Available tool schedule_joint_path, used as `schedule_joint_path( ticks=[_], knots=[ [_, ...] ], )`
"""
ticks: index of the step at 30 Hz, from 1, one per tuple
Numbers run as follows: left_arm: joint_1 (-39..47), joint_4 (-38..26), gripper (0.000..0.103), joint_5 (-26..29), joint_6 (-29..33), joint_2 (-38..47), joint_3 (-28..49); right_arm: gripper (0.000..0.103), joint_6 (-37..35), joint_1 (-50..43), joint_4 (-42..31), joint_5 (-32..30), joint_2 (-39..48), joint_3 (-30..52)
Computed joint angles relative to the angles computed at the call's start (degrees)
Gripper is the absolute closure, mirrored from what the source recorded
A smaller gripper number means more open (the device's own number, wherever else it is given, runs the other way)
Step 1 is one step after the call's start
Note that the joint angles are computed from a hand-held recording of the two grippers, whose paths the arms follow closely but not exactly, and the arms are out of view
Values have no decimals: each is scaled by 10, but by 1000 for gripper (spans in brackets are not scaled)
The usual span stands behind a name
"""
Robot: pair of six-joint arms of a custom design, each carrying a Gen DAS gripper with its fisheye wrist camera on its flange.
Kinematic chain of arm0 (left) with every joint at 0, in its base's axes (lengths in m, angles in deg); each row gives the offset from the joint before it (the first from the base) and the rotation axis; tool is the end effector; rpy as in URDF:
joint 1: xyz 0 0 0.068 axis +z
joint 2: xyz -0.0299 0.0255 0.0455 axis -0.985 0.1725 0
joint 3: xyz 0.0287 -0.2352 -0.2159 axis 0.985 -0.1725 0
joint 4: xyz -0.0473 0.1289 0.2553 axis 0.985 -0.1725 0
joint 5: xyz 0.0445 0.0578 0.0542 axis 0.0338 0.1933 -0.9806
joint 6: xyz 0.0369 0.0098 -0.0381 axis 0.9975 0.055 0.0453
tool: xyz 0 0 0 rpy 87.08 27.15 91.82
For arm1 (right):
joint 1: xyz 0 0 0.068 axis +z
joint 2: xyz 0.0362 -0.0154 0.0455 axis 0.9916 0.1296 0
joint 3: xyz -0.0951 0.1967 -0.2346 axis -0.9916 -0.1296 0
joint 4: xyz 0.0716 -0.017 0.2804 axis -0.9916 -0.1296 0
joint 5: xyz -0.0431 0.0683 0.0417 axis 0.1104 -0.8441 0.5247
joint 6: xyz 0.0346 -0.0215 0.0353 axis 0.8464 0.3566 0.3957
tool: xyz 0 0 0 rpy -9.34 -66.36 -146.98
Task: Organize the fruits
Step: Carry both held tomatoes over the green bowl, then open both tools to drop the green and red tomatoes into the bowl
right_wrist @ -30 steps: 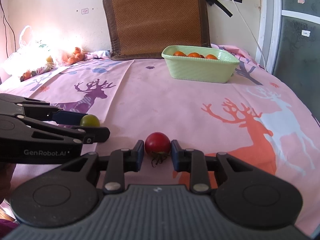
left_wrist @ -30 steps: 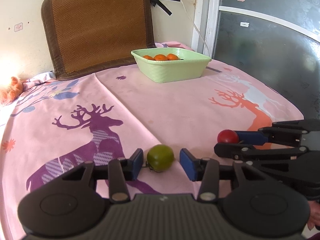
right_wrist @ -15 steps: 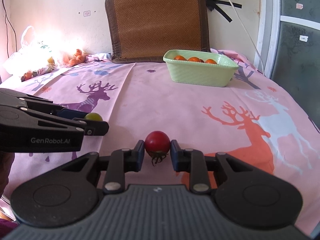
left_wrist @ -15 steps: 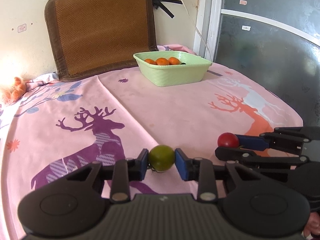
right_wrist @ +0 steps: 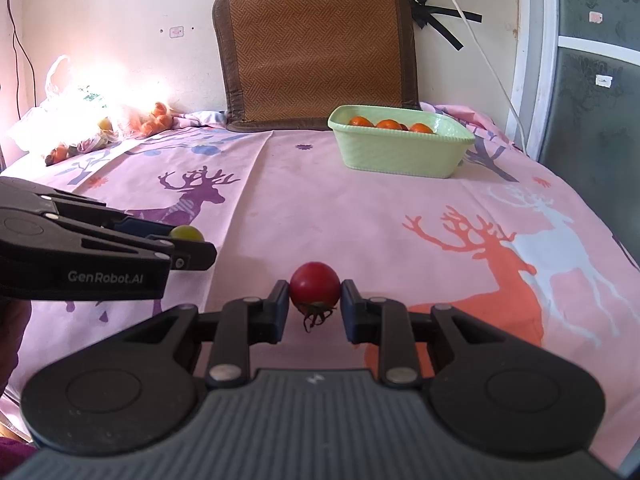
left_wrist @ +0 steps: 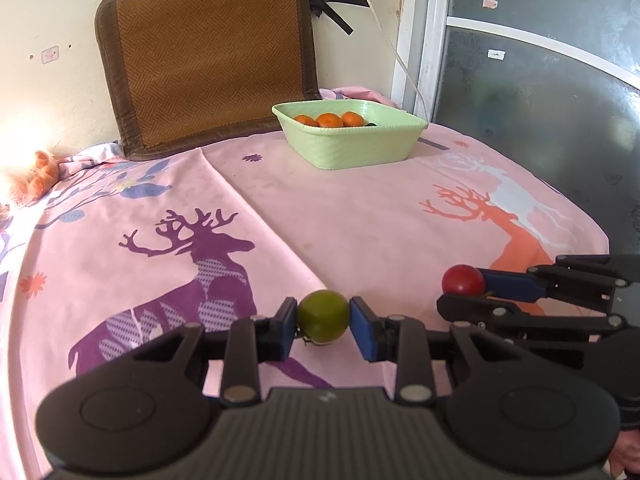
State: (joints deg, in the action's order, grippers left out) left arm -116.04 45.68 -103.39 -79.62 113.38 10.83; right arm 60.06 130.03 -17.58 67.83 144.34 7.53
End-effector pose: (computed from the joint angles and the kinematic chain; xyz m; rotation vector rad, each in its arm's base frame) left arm 0.1787 -0.1099 0.1603 -0.0579 2.2615 -0.0319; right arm 0.2165 0.2310 0.1435 -0.6635 2.0731 0.4692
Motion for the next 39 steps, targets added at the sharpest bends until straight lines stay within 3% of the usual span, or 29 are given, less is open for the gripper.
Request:
schedule_joint_path(
  ticks=[12,21,26,32,39],
  knots=[
    [4,-15,74,-6,1,-6,3,73,16,6,15,2,-4,-12],
    [112,-24,74,90,82,-31,52,73,-5,-24,48,-5,4,3],
    [154,-6,74,108,137,30,124,73,-22,-67,62,-23,32,53],
    [190,15,74,136,174,160,250,73,-24,-125,66,-61,90,149],
    [229,8,74,183,178,320,397,73,-6,-172,-14,-102,197,313]
  ],
)
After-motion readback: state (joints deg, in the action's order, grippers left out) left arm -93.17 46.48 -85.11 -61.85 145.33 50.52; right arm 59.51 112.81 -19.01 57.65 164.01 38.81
